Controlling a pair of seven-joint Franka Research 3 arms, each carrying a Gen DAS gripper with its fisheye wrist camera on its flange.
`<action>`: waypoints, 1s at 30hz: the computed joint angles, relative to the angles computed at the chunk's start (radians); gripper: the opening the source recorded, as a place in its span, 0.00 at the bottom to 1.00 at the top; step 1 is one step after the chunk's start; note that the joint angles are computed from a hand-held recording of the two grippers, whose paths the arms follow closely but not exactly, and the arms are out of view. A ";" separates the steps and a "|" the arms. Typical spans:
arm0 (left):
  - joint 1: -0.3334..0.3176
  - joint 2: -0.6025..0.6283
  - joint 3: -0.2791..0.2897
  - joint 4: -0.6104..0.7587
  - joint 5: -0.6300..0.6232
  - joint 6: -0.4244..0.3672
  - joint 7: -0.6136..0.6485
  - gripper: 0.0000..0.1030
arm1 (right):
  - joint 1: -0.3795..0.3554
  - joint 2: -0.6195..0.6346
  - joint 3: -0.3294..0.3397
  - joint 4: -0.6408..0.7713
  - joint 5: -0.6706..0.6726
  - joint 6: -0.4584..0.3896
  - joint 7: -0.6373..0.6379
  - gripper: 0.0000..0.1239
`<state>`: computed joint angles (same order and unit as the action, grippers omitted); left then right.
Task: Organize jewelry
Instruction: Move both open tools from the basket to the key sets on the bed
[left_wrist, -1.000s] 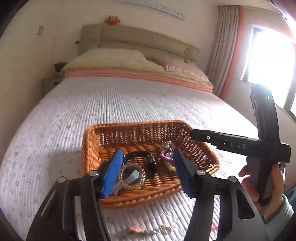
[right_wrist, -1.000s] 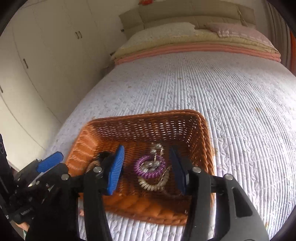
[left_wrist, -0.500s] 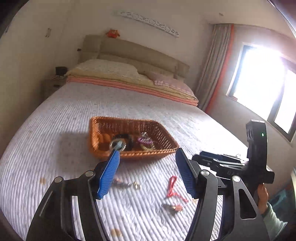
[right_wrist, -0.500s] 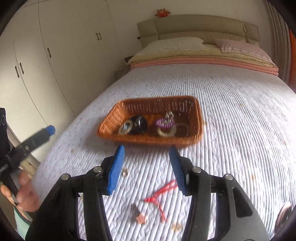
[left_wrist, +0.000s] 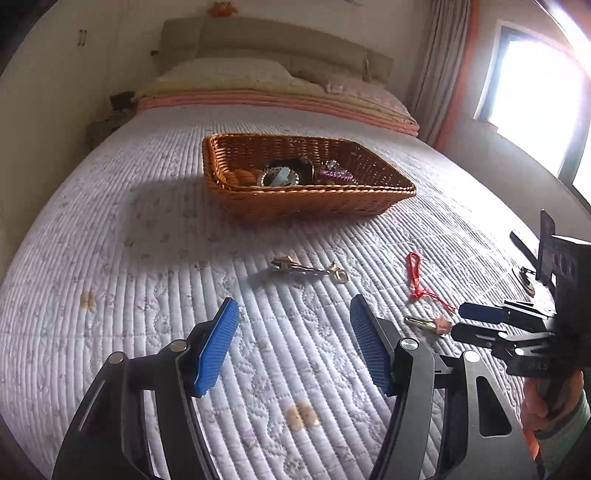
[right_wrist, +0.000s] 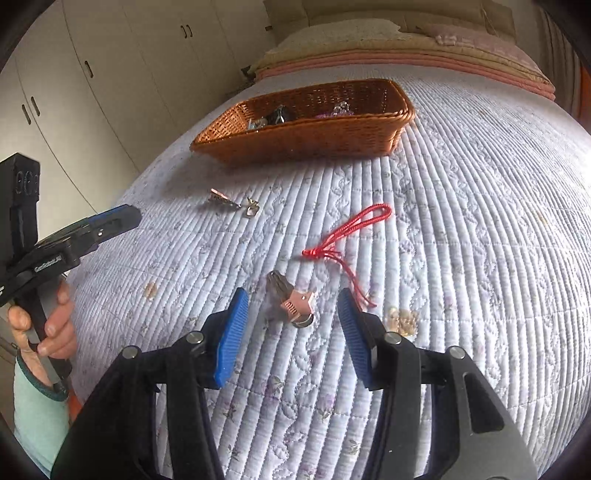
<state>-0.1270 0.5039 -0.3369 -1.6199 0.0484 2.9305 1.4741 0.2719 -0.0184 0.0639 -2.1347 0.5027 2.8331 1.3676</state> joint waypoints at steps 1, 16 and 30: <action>-0.001 0.026 0.001 0.038 0.001 -0.017 0.003 0.59 | -0.001 0.010 0.001 0.002 -0.030 0.005 0.022 0.38; -0.092 0.406 0.017 0.668 -0.053 -0.394 0.232 0.52 | 0.006 0.069 0.007 0.031 -0.205 0.034 0.112 0.38; -0.064 0.157 0.028 0.285 -0.150 -0.248 0.342 0.54 | 0.009 0.047 0.015 0.013 -0.003 0.021 -0.056 0.38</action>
